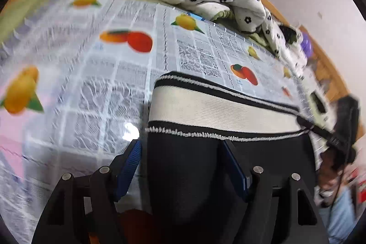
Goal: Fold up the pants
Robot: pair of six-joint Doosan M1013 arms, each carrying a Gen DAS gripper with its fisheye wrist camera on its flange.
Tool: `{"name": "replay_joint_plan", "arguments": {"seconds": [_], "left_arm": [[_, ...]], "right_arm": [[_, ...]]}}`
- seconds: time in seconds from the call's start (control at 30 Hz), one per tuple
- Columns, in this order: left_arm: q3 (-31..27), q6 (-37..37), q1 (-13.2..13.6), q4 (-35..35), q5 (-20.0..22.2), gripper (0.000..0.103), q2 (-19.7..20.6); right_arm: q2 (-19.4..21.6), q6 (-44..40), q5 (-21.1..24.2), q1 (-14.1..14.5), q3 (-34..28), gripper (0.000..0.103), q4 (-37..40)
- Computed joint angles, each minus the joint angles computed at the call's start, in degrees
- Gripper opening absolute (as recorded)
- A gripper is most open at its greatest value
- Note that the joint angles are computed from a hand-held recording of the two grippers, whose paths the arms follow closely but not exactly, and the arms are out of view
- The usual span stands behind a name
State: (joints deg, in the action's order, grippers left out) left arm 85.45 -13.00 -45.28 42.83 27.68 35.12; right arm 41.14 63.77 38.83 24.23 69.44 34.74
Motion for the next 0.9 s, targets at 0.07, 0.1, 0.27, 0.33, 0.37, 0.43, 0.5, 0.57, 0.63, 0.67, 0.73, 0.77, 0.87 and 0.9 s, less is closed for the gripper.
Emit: {"name": "replay_joint_plan", "arguments": {"seconds": [0.07, 0.1, 0.27, 0.33, 0.37, 0.43, 0.5, 0.57, 0.63, 0.67, 0.73, 0.77, 0.87, 0.9], "left_arm": [[1.36, -3.79, 0.34, 3.02, -4.36, 0.052, -0.24], [1.23, -4.94, 0.19, 4.34, -4.18, 0.048, -0.2], [-4.61, 3.64, -1.07, 2.31, 5.52, 0.039, 1.85], [-6.04, 7.64, -1.25, 0.07, 8.67, 0.043, 2.62], [-5.9, 7.12, -1.42, 0.96, 9.26, 0.049, 2.53], [-6.61, 7.56, -1.84, 0.25, 13.55, 0.064, 2.45], [-6.89, 6.73, -2.61, 2.77, 17.12, 0.064, 2.21], [-8.34, 8.62, -3.4, 5.79, 20.32, 0.064, 2.69], [-10.63, 10.23, -4.12, 8.48, 24.19, 0.064, 3.87], [-11.76, 11.37, -4.25, 8.99, 25.07, 0.064, 4.54], [-13.97, 14.59, -4.02, 7.22, 25.94, 0.064, 5.96], [-16.52, 17.58, -3.88, 4.93, 29.34, 0.064, 7.73], [-18.09, 19.05, -4.38, 5.18, 32.27, 0.065, 8.88], [-17.71, 18.89, -4.33, 4.87, 31.69, 0.065, 8.57]], "right_arm": [[0.48, -1.43, 1.73, -0.33, -0.41, 0.048, 2.77], [0.25, -3.34, 1.34, -0.63, 0.18, 0.041, 5.24], [-0.52, -3.87, 0.57, -1.13, 0.79, 0.023, 5.3], [-0.75, -1.77, -3.38, -0.05, 1.85, 0.022, 1.01], [-0.96, -0.8, -4.75, 0.58, 2.05, 0.023, -2.08], [-1.38, 1.07, -4.76, 0.95, 1.7, 0.028, -5.97], [-2.5, 2.69, -6.96, 1.26, 2.63, 0.029, -9.23], [-4.27, 1.3, -12.55, 1.79, 5.24, 0.03, -9.73], [-5.12, -6.65, -14.4, 2.0, 6.6, 0.03, -3.11], [-5.09, -8.25, -14.63, 2.22, 6.71, 0.03, -1.89], [-3.79, -6.16, -12.54, 2.79, 5.43, 0.03, -4.95], [-3.14, -2.97, -11.95, 3.12, 4.88, 0.03, -8.37], [-3.02, -4.65, -15.24, 3.32, 6.24, 0.03, -7.22], [-2.95, -4.35, -14.75, 3.2, 6.04, 0.03, -6.79]]}}
